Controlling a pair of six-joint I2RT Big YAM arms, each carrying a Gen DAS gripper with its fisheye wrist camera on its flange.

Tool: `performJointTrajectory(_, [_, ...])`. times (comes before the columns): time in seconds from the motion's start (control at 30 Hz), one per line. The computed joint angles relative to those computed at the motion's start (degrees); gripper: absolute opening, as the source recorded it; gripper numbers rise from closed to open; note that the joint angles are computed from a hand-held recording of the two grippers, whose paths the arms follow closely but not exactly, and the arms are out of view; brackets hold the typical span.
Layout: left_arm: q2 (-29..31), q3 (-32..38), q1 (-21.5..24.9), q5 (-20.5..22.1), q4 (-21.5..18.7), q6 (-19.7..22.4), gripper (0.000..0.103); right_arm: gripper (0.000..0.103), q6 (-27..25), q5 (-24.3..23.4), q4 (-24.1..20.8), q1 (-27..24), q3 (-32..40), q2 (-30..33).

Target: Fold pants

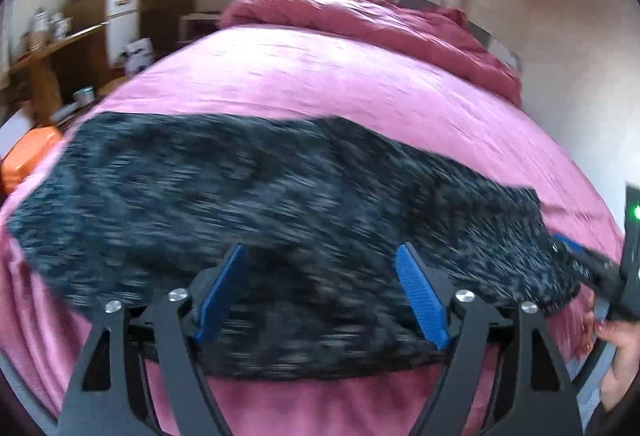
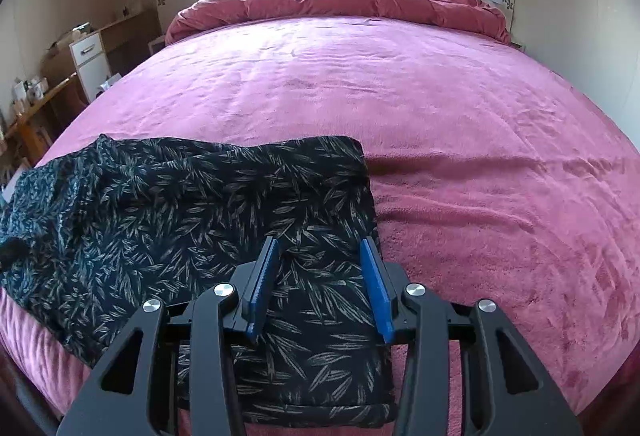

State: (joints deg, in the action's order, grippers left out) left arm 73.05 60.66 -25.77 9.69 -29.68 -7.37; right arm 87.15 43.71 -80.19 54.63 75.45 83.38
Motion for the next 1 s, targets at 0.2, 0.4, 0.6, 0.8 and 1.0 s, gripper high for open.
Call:
performJointTrajectory(0.2, [-1.3, 0.0, 6.6, -7.8, -0.1, -4.4, 0.099, 0.062, 0.9, 2.3, -1.3, 0.5, 0.6, 0.1])
performJointTrajectory(0.4, [0.5, 1.5, 13.1, -14.4, -3.3, -11.8, 0.101, 0.062, -0.1, 3.4, -1.5, 0.8, 1.3, 0.6])
performJointTrajectory(0.6, [4.8, 2.7, 16.4, -13.0, -5.1, -14.8, 0.096, 0.062, -3.7, 4.8, 2.3, 1.4, 1.3, 0.5])
performJointTrajectory(0.8, [7.6, 2.8, 17.3, -9.5, -2.6, -14.9, 0.083, 0.062, -7.8, 4.5, 4.3, 1.7, 2.4, 1.7])
performJointTrajectory(1.0, [9.5, 4.2, 17.7, -7.0, -1.2, -17.2, 0.082, 0.062, -9.7, 3.2, 5.4, 1.4, 2.7, 2.3])
